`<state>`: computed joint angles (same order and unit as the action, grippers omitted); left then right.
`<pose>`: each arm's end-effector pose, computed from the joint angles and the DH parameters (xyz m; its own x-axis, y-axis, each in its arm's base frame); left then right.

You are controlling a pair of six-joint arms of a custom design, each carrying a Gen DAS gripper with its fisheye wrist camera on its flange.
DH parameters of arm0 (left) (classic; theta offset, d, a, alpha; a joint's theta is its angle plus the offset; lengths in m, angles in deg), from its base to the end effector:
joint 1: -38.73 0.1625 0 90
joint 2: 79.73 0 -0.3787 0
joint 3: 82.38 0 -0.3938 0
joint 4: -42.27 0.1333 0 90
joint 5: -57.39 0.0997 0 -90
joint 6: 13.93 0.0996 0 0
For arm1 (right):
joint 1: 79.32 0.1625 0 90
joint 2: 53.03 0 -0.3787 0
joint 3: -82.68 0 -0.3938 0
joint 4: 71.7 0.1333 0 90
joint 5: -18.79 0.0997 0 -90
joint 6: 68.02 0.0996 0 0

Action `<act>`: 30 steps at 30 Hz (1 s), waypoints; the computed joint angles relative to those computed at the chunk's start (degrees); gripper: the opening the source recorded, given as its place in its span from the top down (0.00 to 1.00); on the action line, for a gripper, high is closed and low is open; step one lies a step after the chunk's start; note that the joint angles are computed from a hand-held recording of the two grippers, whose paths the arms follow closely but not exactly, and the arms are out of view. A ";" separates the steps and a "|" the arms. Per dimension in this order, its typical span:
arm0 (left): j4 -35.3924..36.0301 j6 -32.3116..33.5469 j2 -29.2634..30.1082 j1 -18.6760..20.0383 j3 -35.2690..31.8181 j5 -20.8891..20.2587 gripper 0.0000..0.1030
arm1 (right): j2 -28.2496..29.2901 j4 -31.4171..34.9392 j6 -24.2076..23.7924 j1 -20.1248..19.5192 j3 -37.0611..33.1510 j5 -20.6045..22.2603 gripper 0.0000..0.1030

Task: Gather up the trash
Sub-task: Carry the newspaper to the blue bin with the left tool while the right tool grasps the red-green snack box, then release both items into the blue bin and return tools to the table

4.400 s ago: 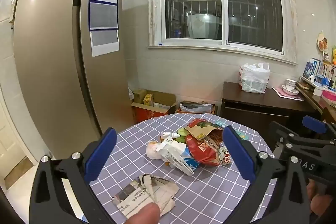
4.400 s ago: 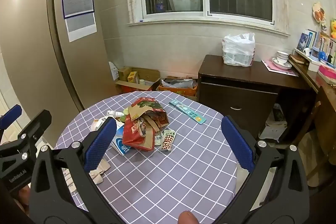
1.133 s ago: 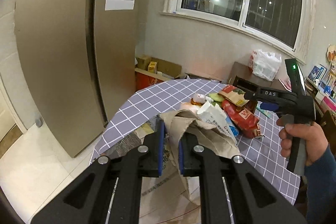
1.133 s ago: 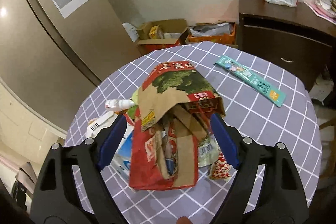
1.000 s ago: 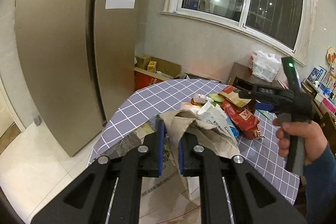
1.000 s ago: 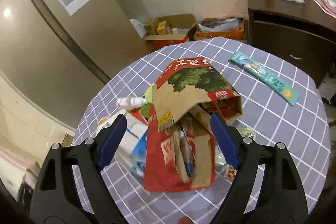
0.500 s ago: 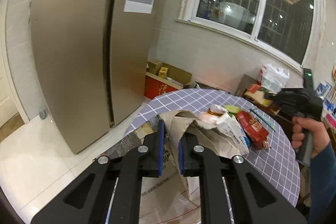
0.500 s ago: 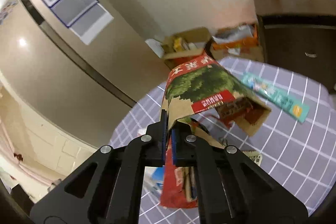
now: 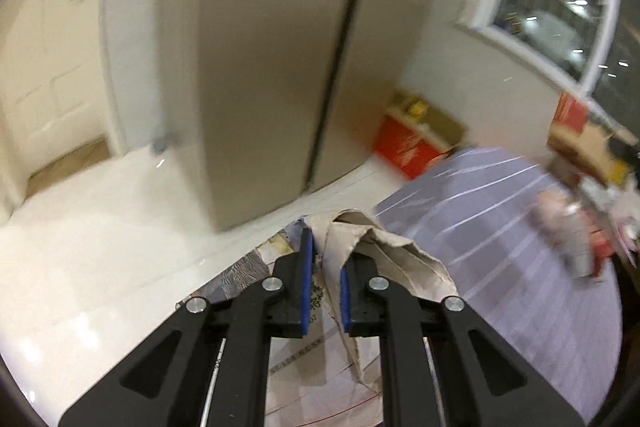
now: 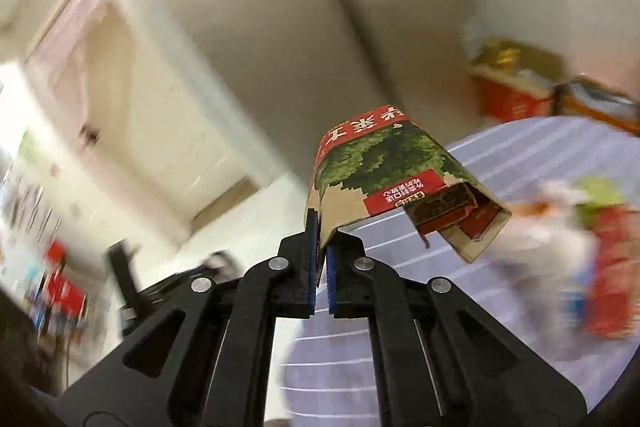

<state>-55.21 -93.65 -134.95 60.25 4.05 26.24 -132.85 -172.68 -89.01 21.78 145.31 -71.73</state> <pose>-0.4997 -0.4320 0.1822 -0.8147 -0.2220 -0.5358 0.2805 0.6577 -0.6991 0.2412 -0.5417 0.6109 -0.8561 -0.4857 0.1766 -0.5102 0.7402 -0.4379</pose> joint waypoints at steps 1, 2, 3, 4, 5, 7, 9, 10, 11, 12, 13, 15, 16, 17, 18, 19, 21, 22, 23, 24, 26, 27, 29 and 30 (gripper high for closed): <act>0.39 -1.64 -1.50 0.67 2.26 -1.16 0.90 | 0.54 0.21 -0.20 1.13 1.63 -0.21 0.96; 0.40 -3.54 -3.05 1.69 4.84 -2.86 0.90 | 1.22 0.63 -0.29 2.37 3.79 -0.27 0.96; -0.76 -3.89 -4.27 2.69 7.20 -4.25 0.90 | 2.07 0.99 -0.05 3.25 4.88 -0.50 0.96; -1.99 -4.12 -5.18 3.70 9.28 -5.59 0.90 | 2.86 1.26 0.28 3.95 6.12 -0.75 0.96; -3.40 -4.22 -5.88 4.99 11.34 -7.35 0.90 | 4.36 1.92 0.92 4.87 7.13 -1.18 0.96; -8.94 -2.65 -6.92 7.53 15.53 -10.05 0.90 | 6.28 2.51 1.75 6.19 8.72 -2.49 0.96; -12.60 -1.15 -7.11 9.74 17.79 -12.15 0.90 | 9.11 3.31 2.82 7.22 10.06 -4.13 0.96; -15.36 0.14 -7.01 10.85 18.92 -12.82 0.90 | 10.16 3.50 3.16 7.52 10.28 -4.92 0.96; -17.18 1.10 -7.02 11.55 19.95 -13.27 0.89 | 11.71 4.39 4.39 7.80 10.56 -5.62 0.96; -18.26 1.78 -6.79 12.41 20.55 -13.66 0.88 | 13.04 4.95 5.63 7.74 10.76 -6.06 0.96; -18.34 1.53 -6.42 12.83 20.80 -14.03 0.85 | 14.37 5.25 6.81 7.68 11.11 -6.82 0.96; -21.13 4.18 -5.79 14.89 21.85 -15.79 0.52 | 16.62 5.92 9.29 7.71 11.35 -7.87 0.96; -20.92 4.02 -5.76 15.38 22.06 -15.74 0.25 | 17.40 6.39 9.90 7.26 11.22 -8.28 0.96; -18.55 1.48 -5.75 15.54 22.43 -14.76 0.17 | 18.15 6.57 11.56 7.20 12.10 -8.93 0.96; -17.84 0.37 -6.08 15.61 23.08 -14.36 0.15 | 19.15 6.91 12.85 6.81 12.23 -9.39 0.96; -18.64 0.03 -6.87 15.78 24.41 -14.92 0.15 | 20.23 7.50 14.43 6.34 12.21 -9.61 0.96; -17.10 -2.37 -7.92 15.73 25.30 -15.77 0.15 | 21.88 8.00 16.79 5.89 12.18 -10.34 0.92; -15.31 -4.40 -8.69 15.30 25.80 -15.88 0.15 | 22.52 8.18 17.70 5.72 12.42 -11.18 0.84; -13.15 -6.23 -9.21 14.81 25.85 -15.99 0.15 | 23.25 8.89 18.46 5.60 12.20 -11.99 0.47; -10.14 -8.71 -9.96 13.97 25.88 -15.94 0.15 | 22.98 9.00 19.29 5.60 12.84 -12.96 0.26; -5.97 -12.42 -11.04 12.48 25.72 -15.21 0.15 | 20.98 6.35 19.22 5.75 15.47 -13.56 0.17; -3.30 -14.62 -11.57 11.45 25.43 -14.71 0.15 | 20.31 6.27 19.32 5.63 15.78 -13.31 0.17; 1.07 -17.11 -12.17 10.13 24.35 -14.31 0.14 | 18.88 5.46 19.04 5.67 16.14 -13.41 0.06; 3.18 -17.94 -12.03 9.30 23.21 -13.98 0.14 | 17.43 3.87 17.88 5.66 17.14 -13.39 0.06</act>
<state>-52.04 -111.59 -146.98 69.54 27.26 12.26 -115.42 -168.81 -71.13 27.44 162.44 -85.12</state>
